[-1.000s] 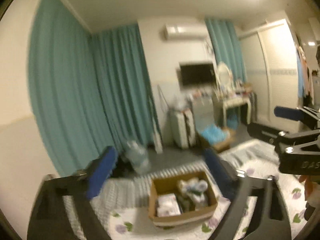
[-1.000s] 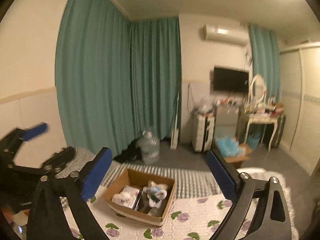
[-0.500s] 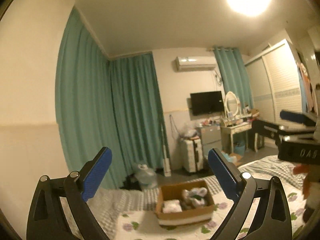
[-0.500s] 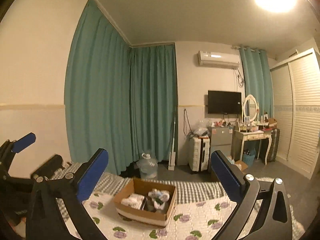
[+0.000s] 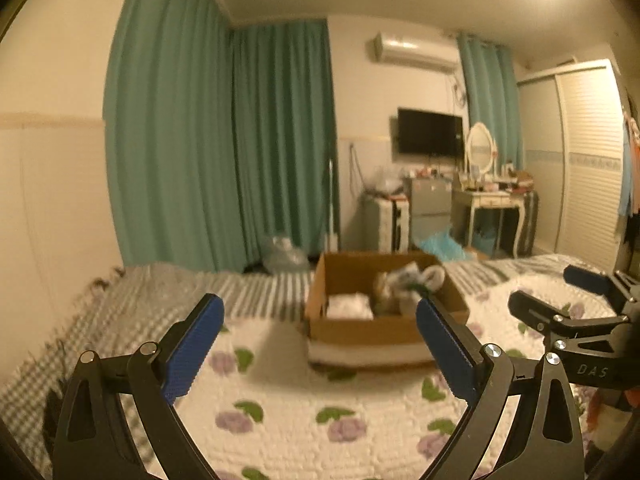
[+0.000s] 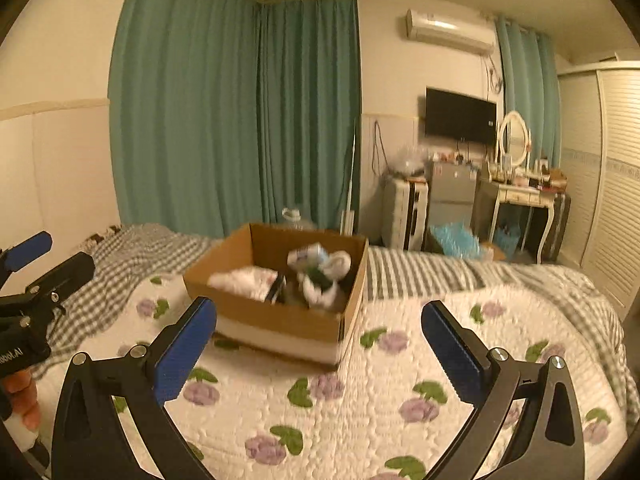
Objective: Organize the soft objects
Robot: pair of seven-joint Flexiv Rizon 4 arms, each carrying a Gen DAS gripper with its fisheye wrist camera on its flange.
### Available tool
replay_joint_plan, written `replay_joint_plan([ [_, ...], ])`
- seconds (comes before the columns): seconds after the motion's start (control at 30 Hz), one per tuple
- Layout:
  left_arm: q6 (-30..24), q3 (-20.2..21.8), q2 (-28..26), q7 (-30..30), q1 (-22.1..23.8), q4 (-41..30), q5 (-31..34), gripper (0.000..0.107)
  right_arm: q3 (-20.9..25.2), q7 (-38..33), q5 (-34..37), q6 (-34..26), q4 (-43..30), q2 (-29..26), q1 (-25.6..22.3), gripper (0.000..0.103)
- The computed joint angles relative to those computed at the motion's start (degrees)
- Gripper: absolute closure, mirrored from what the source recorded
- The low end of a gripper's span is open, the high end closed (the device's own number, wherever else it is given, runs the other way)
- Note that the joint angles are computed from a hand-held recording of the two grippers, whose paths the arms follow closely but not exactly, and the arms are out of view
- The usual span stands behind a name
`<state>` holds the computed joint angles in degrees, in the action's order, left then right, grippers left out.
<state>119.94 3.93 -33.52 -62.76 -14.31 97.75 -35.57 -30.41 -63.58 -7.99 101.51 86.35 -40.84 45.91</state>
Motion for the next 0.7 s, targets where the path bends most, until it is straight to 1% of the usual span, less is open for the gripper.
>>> replay_joint_plan([
  [0.13, 0.08, 0.36, 0.11, 0.07, -0.63, 1.07, -0.88, 0.008, 1.72, 0.50, -0.57, -1.13, -0.60, -0.49, -1.40, 0.000],
  [0.17, 0.22, -0.31, 0.04, -0.50, 0.18, 1.34, 0.09, 0.008, 2.12, 0.70, -0.72, -1.14, -0.35, -0.19, -1.61, 0.000],
  [0.23, 0.32, -0.19, -0.13, -0.50, -0.11, 1.32, 0.19, 0.008, 2.17, 0.97, -1.12, -1.49, -0.41, 0.16, -1.69, 0.000],
  [0.3, 0.83, -0.50, -0.21, -0.84, 0.19, 1.47, 0.95, 0.008, 1.08, 1.45, -1.19, -1.09, 0.30, 0.28, -0.82, 0.000],
  [0.43, 0.50, -1.58, -0.37, -2.16, 1.64, 1.42, 3.09, 0.008, 0.72, 2.23, -0.97, -0.88, 1.15, 0.87, -0.49, 0.000],
  [0.7, -0.09, -0.44, -0.69, -2.10, 0.57, 1.16, 2.77, 0.008, 0.87, 2.02, -1.16, -0.56, 1.46, 1.13, -0.55, 0.000],
])
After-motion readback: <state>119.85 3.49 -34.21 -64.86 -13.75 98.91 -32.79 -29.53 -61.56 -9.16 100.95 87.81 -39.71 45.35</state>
